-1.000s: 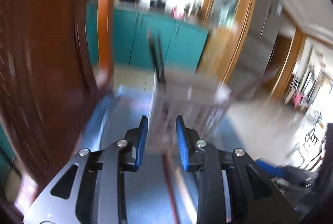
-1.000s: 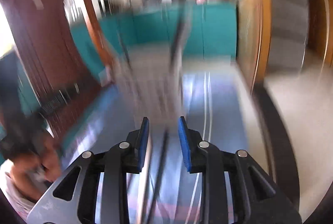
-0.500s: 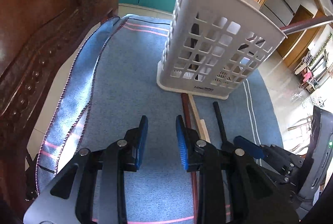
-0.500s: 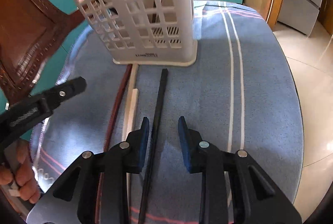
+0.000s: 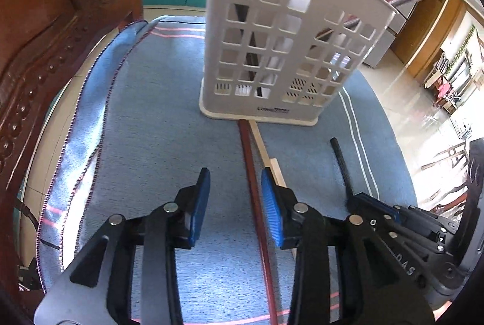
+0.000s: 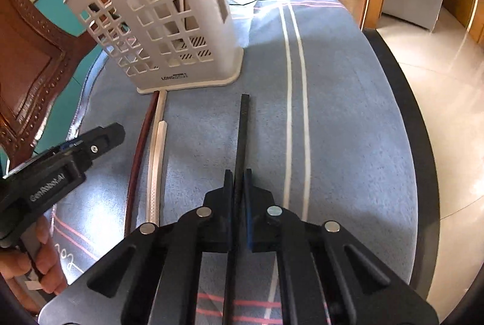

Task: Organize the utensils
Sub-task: 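Bring both open tools back down to the remaining chopsticks, then close the right tool on a black chopstick while the left grips a dark red one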

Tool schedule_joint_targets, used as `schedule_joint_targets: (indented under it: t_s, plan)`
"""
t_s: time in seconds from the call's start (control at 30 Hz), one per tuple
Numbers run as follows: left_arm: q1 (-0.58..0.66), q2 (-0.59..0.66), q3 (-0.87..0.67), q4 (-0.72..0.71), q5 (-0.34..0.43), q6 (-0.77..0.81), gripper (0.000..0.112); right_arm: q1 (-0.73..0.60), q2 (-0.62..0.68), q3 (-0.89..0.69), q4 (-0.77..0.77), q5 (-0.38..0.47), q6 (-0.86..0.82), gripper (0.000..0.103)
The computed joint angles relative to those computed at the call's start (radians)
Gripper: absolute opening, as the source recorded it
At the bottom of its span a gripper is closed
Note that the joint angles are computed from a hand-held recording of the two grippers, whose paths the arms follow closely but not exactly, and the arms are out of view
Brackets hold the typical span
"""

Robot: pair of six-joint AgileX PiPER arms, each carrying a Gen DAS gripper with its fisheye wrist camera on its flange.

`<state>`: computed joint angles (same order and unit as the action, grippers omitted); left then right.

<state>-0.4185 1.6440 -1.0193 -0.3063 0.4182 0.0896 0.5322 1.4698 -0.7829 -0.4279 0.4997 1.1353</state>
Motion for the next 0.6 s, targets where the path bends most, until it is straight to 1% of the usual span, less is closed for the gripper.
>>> schedule_joint_targets:
  t_s: [0.1,0.23,0.3,0.4,0.47,0.53,0.57,0.6]
  plan:
    - [-0.006,0.006,-0.005,-0.005,0.007,0.008,0.04,-0.013,-0.033,0.026,-0.007,-0.006,0.01,0.008]
    - [-0.023,0.025,-0.014,0.027,0.012,-0.014,0.043,-0.028,-0.046,0.038,0.009,-0.017,0.005,0.01]
    - [-0.036,0.031,-0.015,0.065,0.014,-0.045,0.043,-0.028,-0.053,0.046,0.005,-0.019,0.014,0.012]
    - [-0.062,0.041,-0.015,0.161,0.021,-0.142,0.043,-0.008,-0.063,0.056,-0.02,-0.009,0.049,0.012]
    - [-0.073,0.039,-0.011,0.225,0.016,-0.198,0.037,-0.003,-0.058,0.051,-0.03,-0.006,0.06,0.012]
    - [-0.069,0.037,-0.005,0.247,0.014,-0.211,0.022,-0.002,-0.059,0.055,-0.032,-0.009,0.063,0.012]
    - [-0.061,0.036,-0.004,0.239,0.018,-0.195,0.021,-0.002,-0.062,0.058,-0.03,-0.009,0.062,0.013]
    - [-0.043,0.047,-0.012,0.2,0.019,-0.143,0.021,-0.003,-0.063,0.06,-0.03,-0.01,0.062,0.014]
